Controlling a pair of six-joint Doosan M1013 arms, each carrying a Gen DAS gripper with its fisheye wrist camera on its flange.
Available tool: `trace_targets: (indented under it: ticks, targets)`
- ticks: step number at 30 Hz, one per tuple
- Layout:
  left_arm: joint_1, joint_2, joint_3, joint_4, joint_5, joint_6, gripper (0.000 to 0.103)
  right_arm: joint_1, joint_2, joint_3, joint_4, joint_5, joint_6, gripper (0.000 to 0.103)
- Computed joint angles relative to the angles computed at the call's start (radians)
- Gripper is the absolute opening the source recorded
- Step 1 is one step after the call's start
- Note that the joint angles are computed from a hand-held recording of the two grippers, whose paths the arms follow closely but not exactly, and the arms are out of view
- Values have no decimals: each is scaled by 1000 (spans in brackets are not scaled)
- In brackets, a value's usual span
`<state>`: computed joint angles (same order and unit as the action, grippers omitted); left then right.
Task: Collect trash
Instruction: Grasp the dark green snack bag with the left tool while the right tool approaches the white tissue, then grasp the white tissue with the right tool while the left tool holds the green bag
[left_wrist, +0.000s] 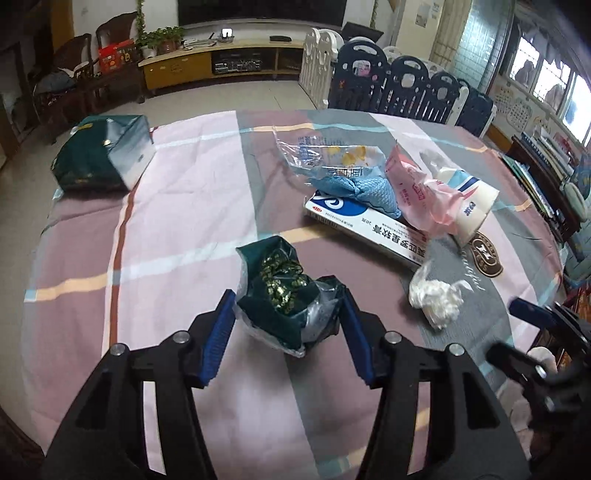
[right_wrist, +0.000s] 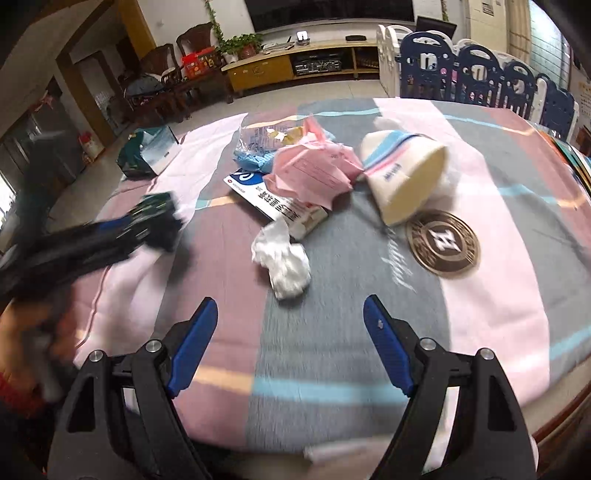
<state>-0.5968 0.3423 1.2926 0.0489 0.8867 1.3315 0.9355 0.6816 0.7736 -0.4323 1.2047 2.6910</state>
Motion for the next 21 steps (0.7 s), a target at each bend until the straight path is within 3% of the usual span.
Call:
trace_targets:
  ticks: [5, 8, 10, 16, 21]
  targets:
    - [43, -102, 124, -96, -125, -49, 57, -26, 137, -211, 43, 150, -141, 79]
    - [52, -119, 146, -61, -102, -110, 57, -27, 193, -303, 51, 236, -199, 53]
    - [54, -129, 156, -49, -90, -132, 57, -27, 200, -312, 69, 246, -210, 24]
    - [16, -187, 191, 71, -108, -201, 57, 14, 114, -201, 17, 164, -138, 20]
    - [-53, -237, 203, 182, -111, -242, 57, 78, -38, -12, -90, 57, 28, 20]
